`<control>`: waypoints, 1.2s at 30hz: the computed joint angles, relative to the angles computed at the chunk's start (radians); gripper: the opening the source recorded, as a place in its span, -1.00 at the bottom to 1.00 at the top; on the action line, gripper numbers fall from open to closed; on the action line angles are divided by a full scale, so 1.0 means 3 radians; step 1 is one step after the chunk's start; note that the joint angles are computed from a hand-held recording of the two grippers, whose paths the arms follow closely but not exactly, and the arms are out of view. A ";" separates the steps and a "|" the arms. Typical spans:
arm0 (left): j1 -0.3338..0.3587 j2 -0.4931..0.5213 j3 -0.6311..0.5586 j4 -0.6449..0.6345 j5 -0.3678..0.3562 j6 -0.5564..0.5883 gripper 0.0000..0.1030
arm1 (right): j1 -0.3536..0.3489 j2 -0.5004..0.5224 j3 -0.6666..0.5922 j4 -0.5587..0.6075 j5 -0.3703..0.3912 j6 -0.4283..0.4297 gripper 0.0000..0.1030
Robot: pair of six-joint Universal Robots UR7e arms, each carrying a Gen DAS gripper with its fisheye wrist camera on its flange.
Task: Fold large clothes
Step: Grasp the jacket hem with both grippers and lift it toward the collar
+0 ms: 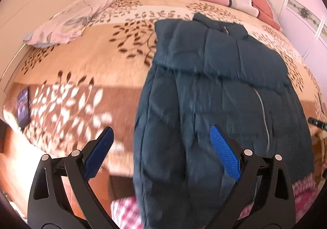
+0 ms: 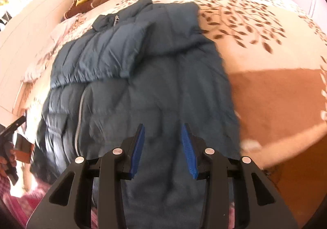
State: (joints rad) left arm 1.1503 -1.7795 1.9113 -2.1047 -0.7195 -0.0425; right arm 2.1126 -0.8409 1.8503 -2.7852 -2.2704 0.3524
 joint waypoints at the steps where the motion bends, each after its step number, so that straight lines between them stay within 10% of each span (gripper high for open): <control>1: -0.0023 -0.0086 0.0036 0.0133 -0.0003 -0.0080 0.82 | 0.0012 -0.0060 0.0068 0.0006 -0.0007 0.0018 -0.25; 6: -0.0047 -0.0439 0.0179 0.0925 -0.0115 -0.0617 0.82 | 0.0055 -0.0321 0.0369 0.0064 -0.0069 0.0191 0.18; 12: 0.0062 -0.0501 0.0275 0.1091 -0.0283 -0.0829 0.80 | 0.0035 -0.0476 0.0611 -0.0043 -0.0022 0.0330 0.18; 24: 0.0394 -0.0374 0.0120 0.1170 -0.0786 -0.0951 -0.67 | -0.0009 -0.0770 0.0918 0.0060 0.0152 0.0597 0.38; 36: 0.0399 -0.0355 0.0087 0.1145 -0.0823 -0.0919 -0.77 | -0.0186 -0.0751 0.1045 -0.0014 0.0705 0.0647 0.46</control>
